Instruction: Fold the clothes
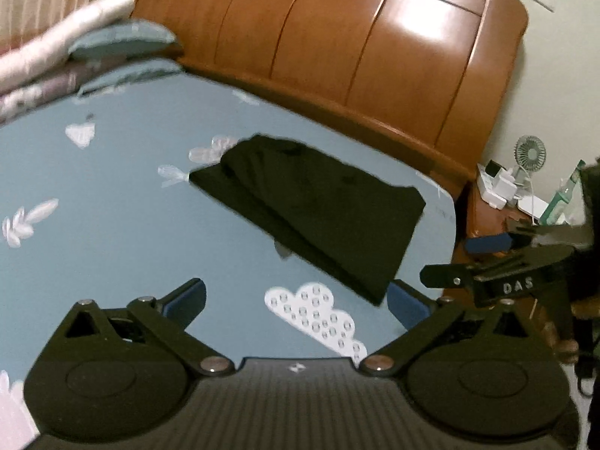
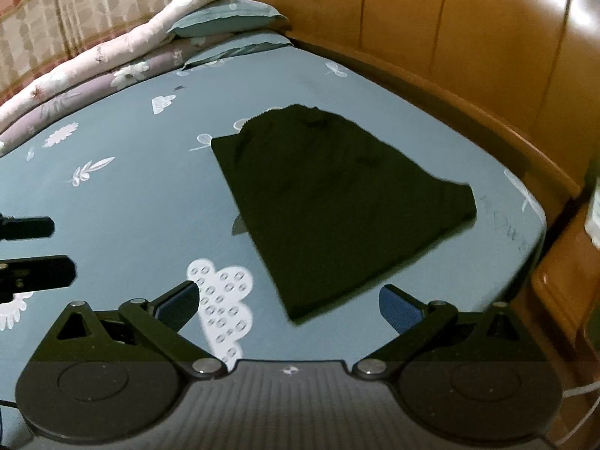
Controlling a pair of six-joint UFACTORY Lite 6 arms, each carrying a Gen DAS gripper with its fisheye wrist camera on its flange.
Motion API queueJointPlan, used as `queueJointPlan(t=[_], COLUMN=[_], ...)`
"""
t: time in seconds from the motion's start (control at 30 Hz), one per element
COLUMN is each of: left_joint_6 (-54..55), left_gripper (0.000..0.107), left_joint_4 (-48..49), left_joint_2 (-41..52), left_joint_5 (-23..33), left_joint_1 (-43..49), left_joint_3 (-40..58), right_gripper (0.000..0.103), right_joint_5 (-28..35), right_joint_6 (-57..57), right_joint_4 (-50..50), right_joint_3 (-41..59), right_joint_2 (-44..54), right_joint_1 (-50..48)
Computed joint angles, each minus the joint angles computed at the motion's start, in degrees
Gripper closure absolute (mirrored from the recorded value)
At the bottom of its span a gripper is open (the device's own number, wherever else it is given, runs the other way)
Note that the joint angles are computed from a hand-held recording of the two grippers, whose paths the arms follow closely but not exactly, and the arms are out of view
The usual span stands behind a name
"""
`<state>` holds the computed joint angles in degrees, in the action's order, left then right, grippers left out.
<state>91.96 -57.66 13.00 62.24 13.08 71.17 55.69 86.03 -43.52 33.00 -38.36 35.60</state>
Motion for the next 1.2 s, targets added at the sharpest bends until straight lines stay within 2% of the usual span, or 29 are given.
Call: queueJointPlan(t=[0.17, 0.53, 0.73, 1.0, 1.2], left_joint_6=[-4.1, -6.5, -8.3, -13.0, -15.0], left_gripper=[0.005, 0.005, 0.005, 0.005, 0.005], left_joint_4=[4.3, 8.5, 11.5, 12.3, 13.4], left_joint_2=[1.2, 2.1, -0.8, -2.0, -2.3], left_joint_5=[0.8, 2.0, -3.7, -6.1, -7.9], left_joint_1=[1.5, 2.7, -1.9, -7.3, -10.5], left_joint_3=[1.6, 4.3, 2.5, 2.5, 2.1], right_gripper=[0.000, 0.000, 0.000, 0.000, 0.000], right_joint_5=[5.0, 12.5, 17.3, 21.1, 21.6], right_joint_6=[9.7, 16.7, 22.1, 24.0, 24.4], right_joint_4=[0.7, -0.3, -0.1, 2.3, 3.0], right_joint_3=[2.5, 7.4, 7.0, 7.1, 7.4], right_joint_2=[4.0, 10.0, 8.6, 8.5, 9.1], right_joint_1=[6.8, 13.6, 15.1, 15.6, 16.7])
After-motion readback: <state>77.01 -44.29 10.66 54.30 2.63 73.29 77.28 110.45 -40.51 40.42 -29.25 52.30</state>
